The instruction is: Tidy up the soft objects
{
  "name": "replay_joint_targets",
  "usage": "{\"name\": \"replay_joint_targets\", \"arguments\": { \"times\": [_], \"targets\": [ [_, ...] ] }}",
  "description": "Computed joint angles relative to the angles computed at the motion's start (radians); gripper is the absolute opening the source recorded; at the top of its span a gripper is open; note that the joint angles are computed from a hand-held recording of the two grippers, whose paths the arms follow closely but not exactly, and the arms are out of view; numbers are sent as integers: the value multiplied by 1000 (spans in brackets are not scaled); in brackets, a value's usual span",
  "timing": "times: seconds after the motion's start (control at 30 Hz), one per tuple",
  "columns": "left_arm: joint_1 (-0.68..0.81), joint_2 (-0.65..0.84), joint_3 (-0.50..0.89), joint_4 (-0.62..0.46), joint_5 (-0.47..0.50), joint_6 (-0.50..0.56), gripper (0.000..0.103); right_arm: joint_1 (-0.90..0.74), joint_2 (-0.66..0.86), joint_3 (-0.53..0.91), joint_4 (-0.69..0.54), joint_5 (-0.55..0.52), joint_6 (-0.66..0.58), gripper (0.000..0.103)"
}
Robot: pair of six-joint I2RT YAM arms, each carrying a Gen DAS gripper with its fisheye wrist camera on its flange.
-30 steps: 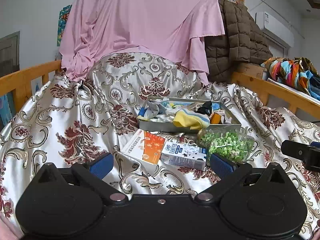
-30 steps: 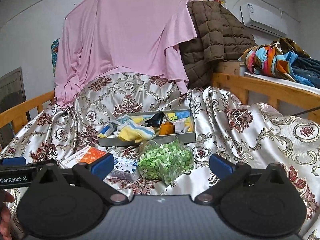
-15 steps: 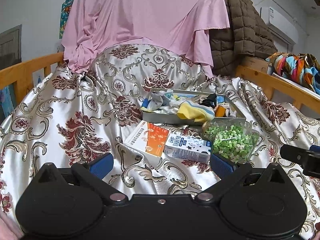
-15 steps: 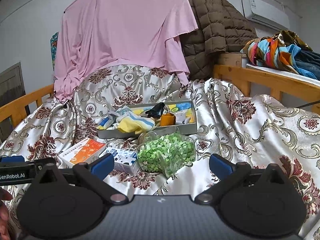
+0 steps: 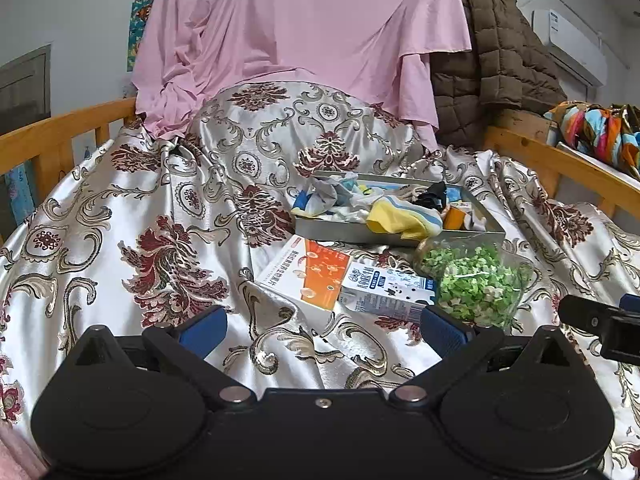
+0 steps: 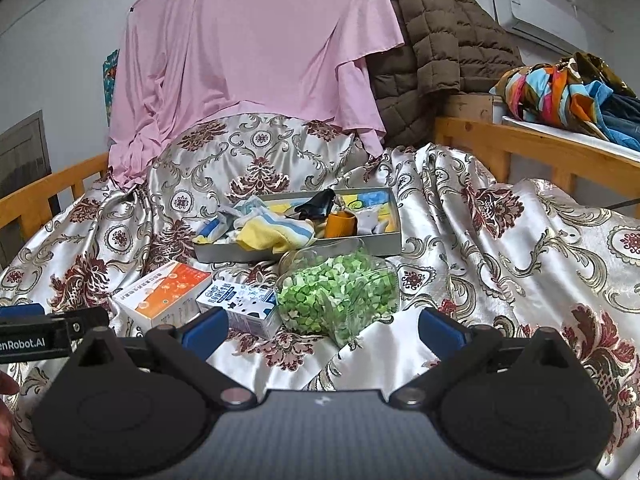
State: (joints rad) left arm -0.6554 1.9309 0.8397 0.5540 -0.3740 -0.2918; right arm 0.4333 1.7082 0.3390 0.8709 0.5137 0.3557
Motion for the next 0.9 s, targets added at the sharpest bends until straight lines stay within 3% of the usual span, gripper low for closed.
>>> {"name": "replay_joint_targets", "arguments": {
  "times": [0.33,0.57,0.9],
  "targets": [
    [8,63,45,25,-14,8,102,-32,87,62,15,-38,-36,103],
    [8,120,87,42,-29,23,102,-56,177,73,113,-56,-52,103],
    [0,160,117,51,-38,40,102,-86,235,107,141,-82,-40,103]
  ]
}}
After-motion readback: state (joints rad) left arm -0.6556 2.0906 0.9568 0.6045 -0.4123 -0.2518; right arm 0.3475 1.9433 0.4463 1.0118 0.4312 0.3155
